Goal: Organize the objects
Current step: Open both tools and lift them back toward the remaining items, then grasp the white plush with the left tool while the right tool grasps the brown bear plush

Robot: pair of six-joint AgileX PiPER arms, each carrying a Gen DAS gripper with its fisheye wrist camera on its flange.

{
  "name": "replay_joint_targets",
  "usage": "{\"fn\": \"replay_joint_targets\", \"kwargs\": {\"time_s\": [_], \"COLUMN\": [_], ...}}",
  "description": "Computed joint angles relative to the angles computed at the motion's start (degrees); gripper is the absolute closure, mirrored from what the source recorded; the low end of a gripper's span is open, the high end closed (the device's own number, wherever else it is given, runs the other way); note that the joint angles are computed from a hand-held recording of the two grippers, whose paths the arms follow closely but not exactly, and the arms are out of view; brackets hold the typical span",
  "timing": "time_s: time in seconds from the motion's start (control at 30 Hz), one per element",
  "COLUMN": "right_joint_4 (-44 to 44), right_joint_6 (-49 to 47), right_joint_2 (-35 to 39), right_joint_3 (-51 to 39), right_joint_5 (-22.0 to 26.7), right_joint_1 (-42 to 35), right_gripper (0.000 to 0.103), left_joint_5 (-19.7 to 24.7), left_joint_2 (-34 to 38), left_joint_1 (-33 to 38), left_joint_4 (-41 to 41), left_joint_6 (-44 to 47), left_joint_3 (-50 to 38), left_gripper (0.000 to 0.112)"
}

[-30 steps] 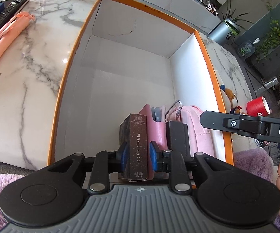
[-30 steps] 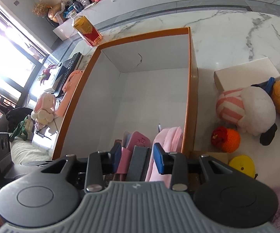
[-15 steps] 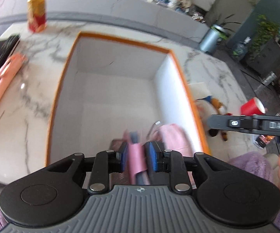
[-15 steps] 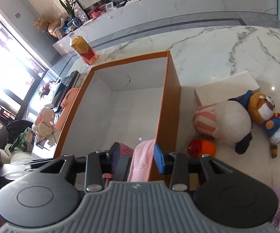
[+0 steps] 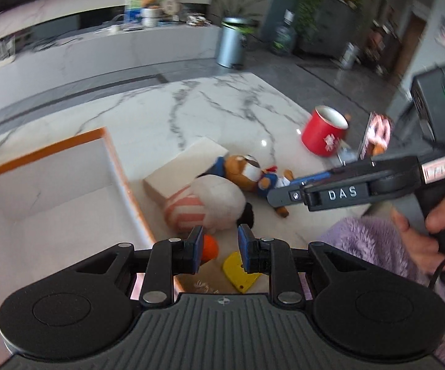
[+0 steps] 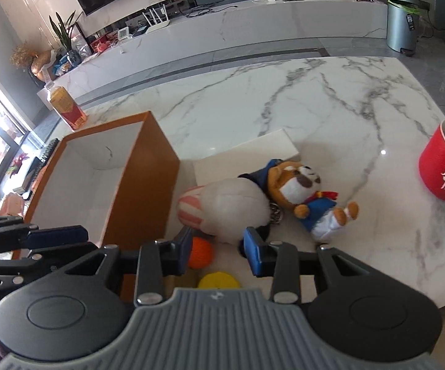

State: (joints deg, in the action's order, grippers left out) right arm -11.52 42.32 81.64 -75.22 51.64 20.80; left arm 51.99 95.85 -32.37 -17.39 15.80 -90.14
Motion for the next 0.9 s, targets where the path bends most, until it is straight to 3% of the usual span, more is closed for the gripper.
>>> {"fn": "replay_joint_targets", "kwargs": {"time_s": [0.17, 0.33, 0.5, 0.67, 0.73, 0.9], "right_joint_4": [1.86, 3.40, 6.05, 5.07, 4.47, -0.41], "right_joint_6": [-7.18, -17.02, -27.43, -33.34, -34.59, -33.47], "right_joint_2": [-0.76, 1.56, 4.51, 8.37, 9.68, 11.78], "right_joint_3": [4.54, 5.48, 5.11, 4.36, 4.17, 4.28], "right_joint_5": [-2.01, -4.68, -7.50, -9.21, -9.89, -11.73], "right_joint_1": [-5.72, -9.98, -12.32, -12.30, -12.30, -11.70], "right_gripper": [0.063, 0.063, 0.063, 0.056, 0.054, 0.052], "left_joint_5": [-0.59, 2.57, 4.16, 3.10, 1.24, -3.01], "left_joint_2": [6.68, 13.98, 19.63, 22.88, 23.31, 23.60], "left_joint_1": [-6.36, -8.37, -11.12, -14.20, -15.33, -17.46], "left_joint_4": [11.82, 15.89, 21.40, 28.46, 32.09, 39.49], "left_joint_6": [2.07, 6.83, 12.16, 14.95, 14.28, 13.92], "left_joint_3": [-4.75, -12.52, -18.40, -18.89, -17.49, -14.09], "left_gripper": [0.067, 0.051, 0.047, 0.047, 0.038, 0.032]}}
